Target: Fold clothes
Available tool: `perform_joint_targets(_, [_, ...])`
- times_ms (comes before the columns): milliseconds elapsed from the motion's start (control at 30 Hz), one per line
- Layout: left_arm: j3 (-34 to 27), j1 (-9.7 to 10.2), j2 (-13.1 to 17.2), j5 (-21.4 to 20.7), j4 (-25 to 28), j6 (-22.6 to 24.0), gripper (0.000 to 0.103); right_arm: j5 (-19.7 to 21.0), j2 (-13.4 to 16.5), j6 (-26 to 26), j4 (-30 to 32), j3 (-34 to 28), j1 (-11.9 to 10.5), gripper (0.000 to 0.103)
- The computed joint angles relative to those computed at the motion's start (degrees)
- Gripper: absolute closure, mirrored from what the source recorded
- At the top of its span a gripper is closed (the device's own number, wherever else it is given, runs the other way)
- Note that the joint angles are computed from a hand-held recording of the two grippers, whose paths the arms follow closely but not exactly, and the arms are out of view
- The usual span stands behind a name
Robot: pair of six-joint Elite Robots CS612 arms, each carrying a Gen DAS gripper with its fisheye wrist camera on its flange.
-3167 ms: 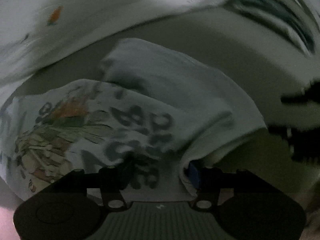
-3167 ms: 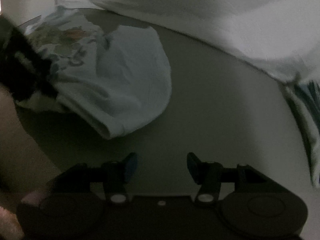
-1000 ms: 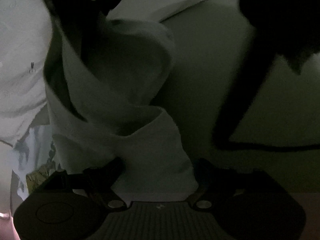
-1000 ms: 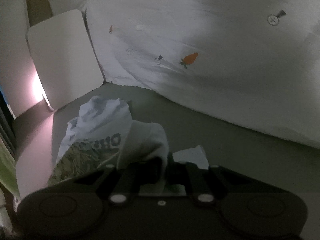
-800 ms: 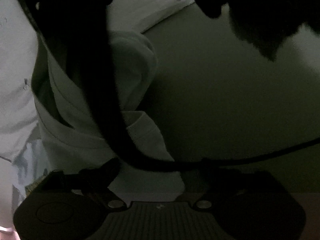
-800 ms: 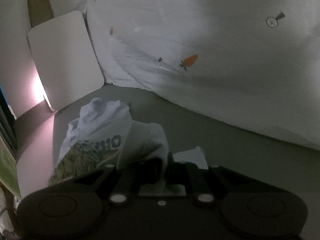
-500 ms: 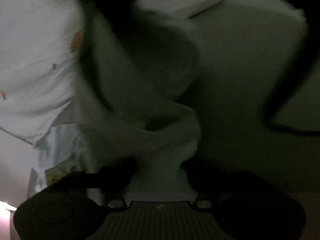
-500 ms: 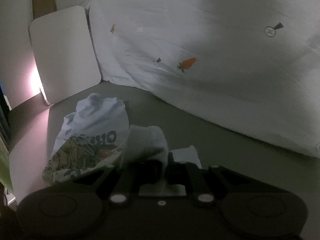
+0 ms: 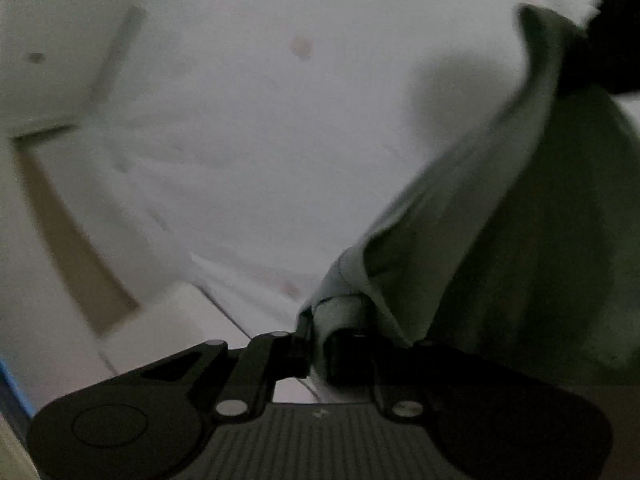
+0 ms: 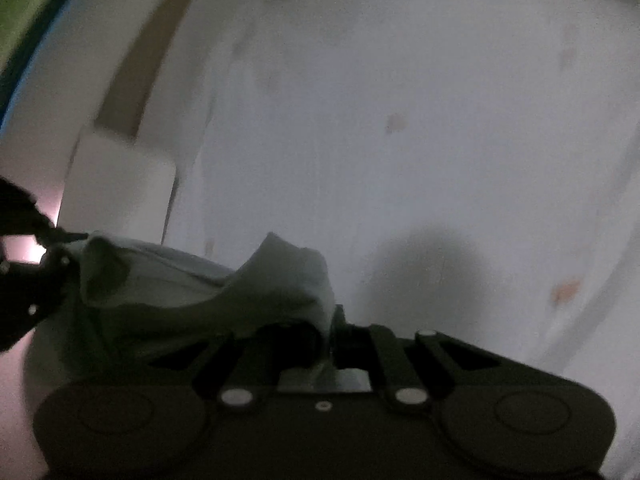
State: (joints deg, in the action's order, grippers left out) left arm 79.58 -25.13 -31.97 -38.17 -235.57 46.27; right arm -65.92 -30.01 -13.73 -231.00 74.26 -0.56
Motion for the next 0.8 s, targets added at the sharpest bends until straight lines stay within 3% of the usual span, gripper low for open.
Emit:
perform_joint_targets(133, [-2.0, 1.23, -1.7, -7.4, -17.1, 14.9, 0.093, -3.5, -2.1, 3.2, -12.8, -0.5, 1.0, 0.097])
perform_joint_targets(200, [-0.3, 1.49, -4.5, -13.8, -23.4, 19.8, 0.090, -3.9, -4.2, 5.6, -17.0, 0.5, 0.6, 0.097])
perform_joint_targets(233, [1.1, 1.73, -6.0, -16.7, -24.4, 19.8, 0.089, -4.2, -5.4, 6.7, -18.8, 1.2, 0.4, 0.097])
perform_joint_targets(400, [8.3, 2.40, -13.2, -29.7, -24.5, 17.5, 0.088, -4.9, -12.5, 14.2, -24.9, 7.2, -0.8, 0.097])
perform_joint_targets(533, [12.5, 2.52, -16.7, -37.0, -23.2, 11.2, 0.085, -6.6, -15.9, 17.7, -26.2, 10.7, -1.4, 0.097])
perform_joint_targets(700, [13.2, 4.92, -17.8, -43.8, -14.3, -2.0, 0.081, -9.8, -17.3, 17.0, -21.9, 12.1, -1.3, 0.096])
perform_joint_targets(800, [8.8, 5.60, -15.3, -43.6, -8.3, -1.9, 0.079, -12.9, -15.5, 14.4, -14.3, 8.9, -0.4, 0.096])
